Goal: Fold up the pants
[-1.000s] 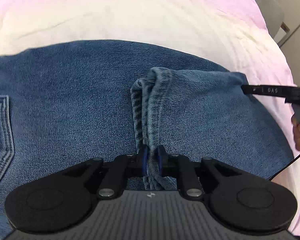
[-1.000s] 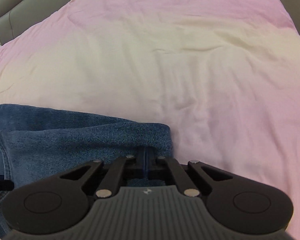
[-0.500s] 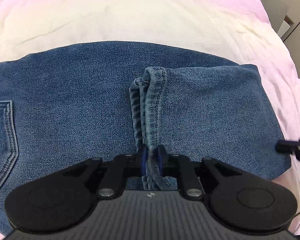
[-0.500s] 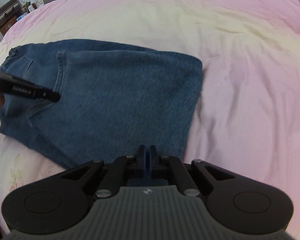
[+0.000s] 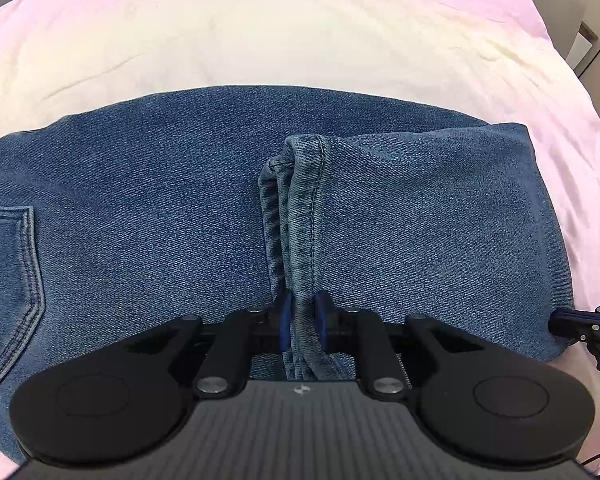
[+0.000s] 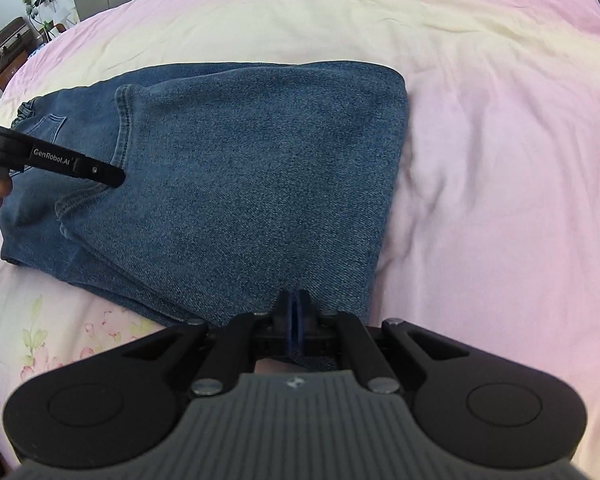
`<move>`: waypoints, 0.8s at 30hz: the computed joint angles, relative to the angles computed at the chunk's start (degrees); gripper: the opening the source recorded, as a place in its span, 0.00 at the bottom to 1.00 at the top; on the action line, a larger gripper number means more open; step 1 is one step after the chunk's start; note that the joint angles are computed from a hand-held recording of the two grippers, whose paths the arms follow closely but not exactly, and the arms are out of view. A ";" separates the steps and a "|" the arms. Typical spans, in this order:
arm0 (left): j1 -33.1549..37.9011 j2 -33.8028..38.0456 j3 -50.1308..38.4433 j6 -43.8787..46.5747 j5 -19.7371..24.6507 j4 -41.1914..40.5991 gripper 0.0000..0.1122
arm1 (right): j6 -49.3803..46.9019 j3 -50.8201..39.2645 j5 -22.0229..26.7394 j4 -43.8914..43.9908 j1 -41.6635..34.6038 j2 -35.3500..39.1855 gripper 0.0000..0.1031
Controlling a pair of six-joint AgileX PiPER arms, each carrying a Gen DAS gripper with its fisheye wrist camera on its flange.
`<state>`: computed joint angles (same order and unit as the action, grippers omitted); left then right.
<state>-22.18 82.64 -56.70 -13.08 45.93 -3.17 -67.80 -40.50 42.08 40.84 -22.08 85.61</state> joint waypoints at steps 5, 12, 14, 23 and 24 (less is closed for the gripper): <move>5.17 -7.39 3.11 9.31 1.68 -3.86 0.31 | -5.97 -3.19 1.42 -4.13 3.55 -3.47 0.00; 30.18 -17.36 6.08 28.15 9.90 -17.09 0.30 | -2.54 -12.49 -1.90 -10.54 12.94 4.41 0.00; 38.51 -17.75 5.57 34.00 12.50 -19.63 0.30 | 2.60 -14.75 -3.96 -16.28 17.42 8.59 0.01; 65.43 -12.93 1.41 50.93 19.57 -25.26 0.41 | 3.89 -19.85 0.63 -21.86 24.99 9.33 0.16; 68.28 -12.71 1.23 52.67 20.03 -26.25 0.46 | 4.05 -19.67 -0.40 -22.58 26.93 8.91 0.36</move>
